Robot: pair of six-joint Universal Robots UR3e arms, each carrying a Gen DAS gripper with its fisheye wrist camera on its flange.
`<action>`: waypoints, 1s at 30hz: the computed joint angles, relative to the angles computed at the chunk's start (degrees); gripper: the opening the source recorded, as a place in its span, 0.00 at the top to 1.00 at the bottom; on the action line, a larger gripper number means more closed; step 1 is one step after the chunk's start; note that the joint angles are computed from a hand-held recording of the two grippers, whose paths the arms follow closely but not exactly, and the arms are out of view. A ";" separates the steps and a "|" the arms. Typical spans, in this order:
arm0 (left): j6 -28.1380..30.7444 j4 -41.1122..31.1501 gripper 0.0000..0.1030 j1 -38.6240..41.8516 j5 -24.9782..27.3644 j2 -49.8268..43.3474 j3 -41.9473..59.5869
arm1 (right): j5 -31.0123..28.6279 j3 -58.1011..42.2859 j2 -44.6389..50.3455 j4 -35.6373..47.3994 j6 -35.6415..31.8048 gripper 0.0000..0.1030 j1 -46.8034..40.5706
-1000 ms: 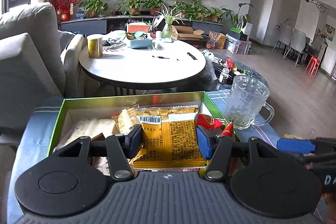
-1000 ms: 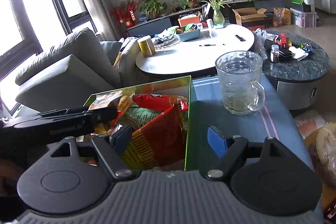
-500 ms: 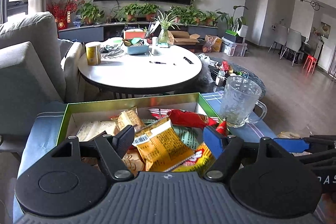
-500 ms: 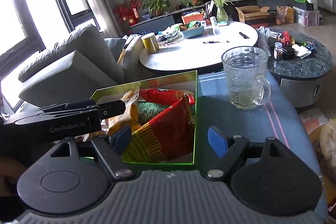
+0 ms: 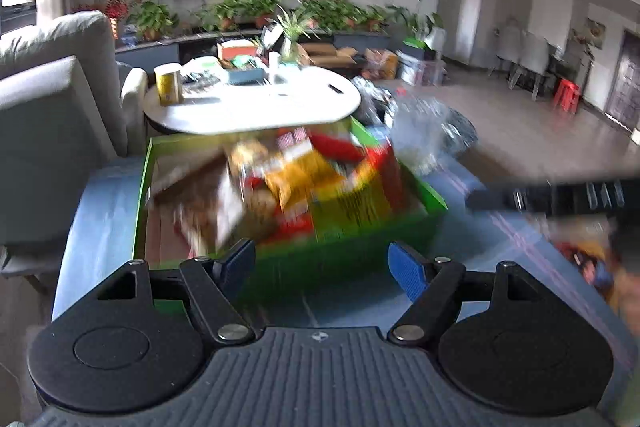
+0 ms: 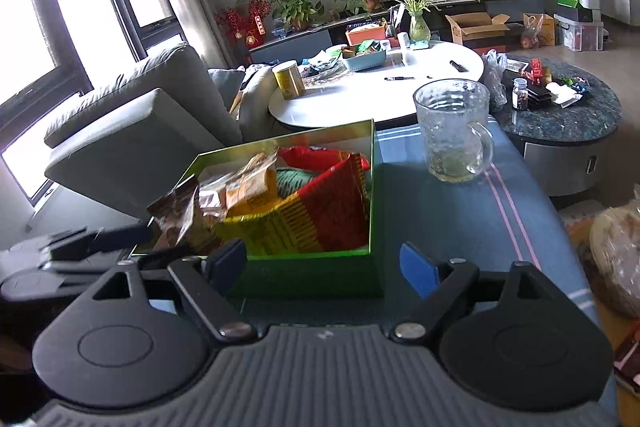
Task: Organize snacks
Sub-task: 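Grasp the red-white-blue packet with the left tool while the right tool grasps the orange sachima packet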
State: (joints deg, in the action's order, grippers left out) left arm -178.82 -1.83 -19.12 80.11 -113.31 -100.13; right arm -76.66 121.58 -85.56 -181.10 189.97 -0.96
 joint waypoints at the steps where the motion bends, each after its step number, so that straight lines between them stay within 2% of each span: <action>1: 1.03 0.49 0.31 0.32 -0.85 2.11 -3.58 | -0.09 1.08 -0.83 -0.31 -0.05 0.05 0.09; 6: 6.15 3.44 0.31 2.37 -7.05 11.61 -19.49 | 0.26 5.53 -4.76 -0.30 -0.48 0.05 -0.10; 11: 12.18 3.59 0.30 2.39 -10.80 16.79 -27.99 | 0.82 12.16 -10.98 -0.04 -1.63 0.05 -0.99; 14: 14.01 4.50 0.30 0.51 -9.50 15.88 -28.94 | 1.09 16.82 -15.42 0.74 -2.65 0.05 -1.62; 19: 12.55 7.22 0.30 -1.40 -8.69 10.52 -27.02 | 2.40 23.83 -22.47 3.79 -4.01 0.05 -2.48; 21: 11.62 7.98 0.30 -2.75 -6.68 8.07 -25.57 | 3.57 25.51 -24.41 5.73 -5.26 0.05 -2.98; 25: 10.53 9.66 0.31 -3.42 -4.21 5.73 -25.24 | 5.93 27.95 -30.15 11.69 -10.65 0.05 -4.90; 28: 8.63 10.01 0.34 -3.32 -3.28 5.21 -25.37 | 8.37 27.61 -33.60 20.80 -20.90 0.05 -5.98; 30: 7.30 10.36 0.38 -2.79 -3.45 5.01 -25.36 | 5.22 27.27 -32.33 21.91 -24.76 0.05 -3.56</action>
